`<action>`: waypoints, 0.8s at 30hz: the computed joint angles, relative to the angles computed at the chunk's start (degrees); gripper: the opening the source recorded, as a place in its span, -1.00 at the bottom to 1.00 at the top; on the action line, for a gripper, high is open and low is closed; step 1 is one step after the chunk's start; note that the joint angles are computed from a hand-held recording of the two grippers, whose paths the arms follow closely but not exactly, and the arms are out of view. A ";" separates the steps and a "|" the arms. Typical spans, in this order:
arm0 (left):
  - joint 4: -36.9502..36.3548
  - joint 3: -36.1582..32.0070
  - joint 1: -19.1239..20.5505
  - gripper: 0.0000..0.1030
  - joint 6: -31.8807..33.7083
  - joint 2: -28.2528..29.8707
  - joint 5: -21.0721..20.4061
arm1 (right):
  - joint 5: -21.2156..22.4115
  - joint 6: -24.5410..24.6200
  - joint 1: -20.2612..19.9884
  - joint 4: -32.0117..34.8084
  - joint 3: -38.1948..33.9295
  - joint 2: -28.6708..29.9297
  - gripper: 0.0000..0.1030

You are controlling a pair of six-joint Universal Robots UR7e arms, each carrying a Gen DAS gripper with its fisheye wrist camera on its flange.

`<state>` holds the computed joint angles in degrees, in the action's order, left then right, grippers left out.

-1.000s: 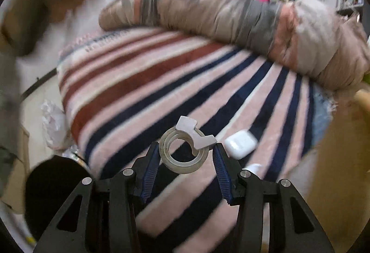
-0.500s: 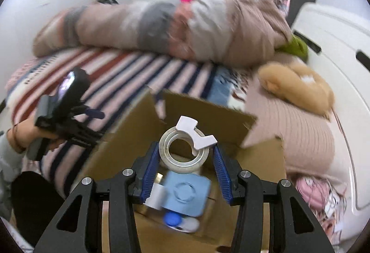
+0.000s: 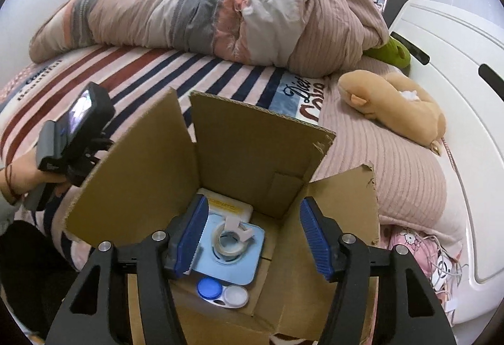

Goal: Organize rigid objects
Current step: 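Lower the tape roll into the box with the right gripper while the left grasps the earbuds case, then place the earbuds case in the box with the left gripper while the right grasps the spray bottle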

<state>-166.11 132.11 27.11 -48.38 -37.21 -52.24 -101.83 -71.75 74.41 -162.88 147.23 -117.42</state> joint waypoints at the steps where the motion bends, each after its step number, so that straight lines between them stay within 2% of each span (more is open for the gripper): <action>1: -0.20 -0.23 -0.05 -0.17 0.17 0.40 0.28 | 0.57 -0.18 -0.22 0.60 0.14 -0.63 0.11; 5: 0.78 -0.90 -0.73 -0.22 0.35 1.49 1.94 | 2.63 0.07 0.00 3.34 0.74 -3.33 0.11; 9: 0.92 0.37 -0.93 -0.22 0.42 -0.48 1.42 | 6.19 0.79 0.37 6.64 1.16 -6.50 0.11; 13: 5.38 2.69 -2.89 -0.22 -3.02 -5.70 4.02 | 11.80 0.18 1.06 12.78 2.11 -11.30 0.11; 15: 8.94 4.80 -4.99 -0.22 -5.92 -10.71 5.24 | 13.47 -0.24 2.48 17.10 2.59 -13.38 0.11; 17: 14.38 6.13 -7.68 -0.22 -8.95 -16.09 6.58 | 13.98 -0.90 4.16 20.23 3.37 -14.23 0.11; 20: 24.23 6.10 -11.77 -0.22 -13.04 -23.46 8.19 | 11.47 -2.24 7.79 20.93 6.16 -13.51 0.11; 24: 32.21 4.10 -16.18 -0.22 -14.22 -29.75 8.38 | 7.33 -2.31 10.53 14.76 11.13 -9.21 0.08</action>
